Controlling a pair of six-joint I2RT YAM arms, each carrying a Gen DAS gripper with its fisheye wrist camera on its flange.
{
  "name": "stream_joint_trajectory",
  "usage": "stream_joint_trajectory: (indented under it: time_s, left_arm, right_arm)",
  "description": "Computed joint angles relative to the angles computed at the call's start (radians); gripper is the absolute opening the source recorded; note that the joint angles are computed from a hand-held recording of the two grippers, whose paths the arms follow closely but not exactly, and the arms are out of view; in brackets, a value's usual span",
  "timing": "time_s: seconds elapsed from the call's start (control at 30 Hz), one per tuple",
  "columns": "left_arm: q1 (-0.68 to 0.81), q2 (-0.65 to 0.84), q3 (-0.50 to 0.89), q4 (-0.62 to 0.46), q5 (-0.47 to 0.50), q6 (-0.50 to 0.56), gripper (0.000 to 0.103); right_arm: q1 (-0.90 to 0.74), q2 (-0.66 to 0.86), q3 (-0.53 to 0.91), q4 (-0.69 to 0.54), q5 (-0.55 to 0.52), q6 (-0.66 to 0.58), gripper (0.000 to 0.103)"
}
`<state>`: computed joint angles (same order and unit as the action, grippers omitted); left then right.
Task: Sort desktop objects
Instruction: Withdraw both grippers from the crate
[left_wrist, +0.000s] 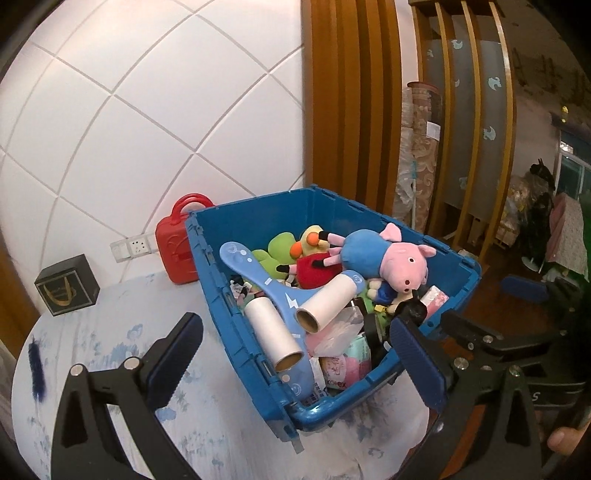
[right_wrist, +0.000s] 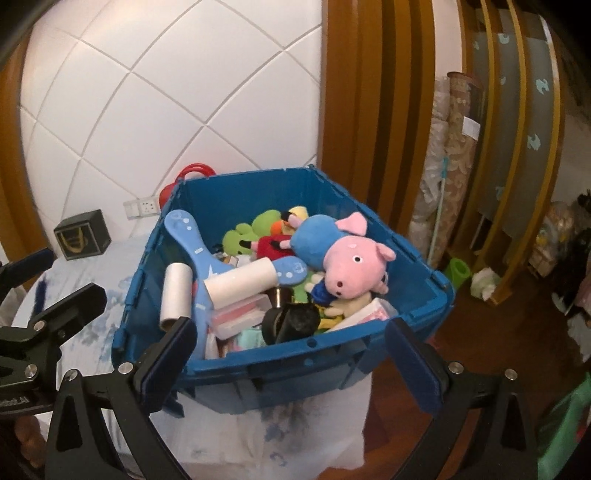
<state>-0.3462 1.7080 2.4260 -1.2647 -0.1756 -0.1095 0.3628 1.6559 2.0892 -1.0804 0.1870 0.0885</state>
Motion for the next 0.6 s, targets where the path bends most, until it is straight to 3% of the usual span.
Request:
stream_joint_trajectory:
  time_s: [0.6]
  left_arm:
    - [0.012, -0.05, -0.08, 0.044, -0.012, -0.004, 0.103]
  right_arm:
    - [0.002, -0.009, -0.011, 0.016, 0.046, -0.021, 0.103]
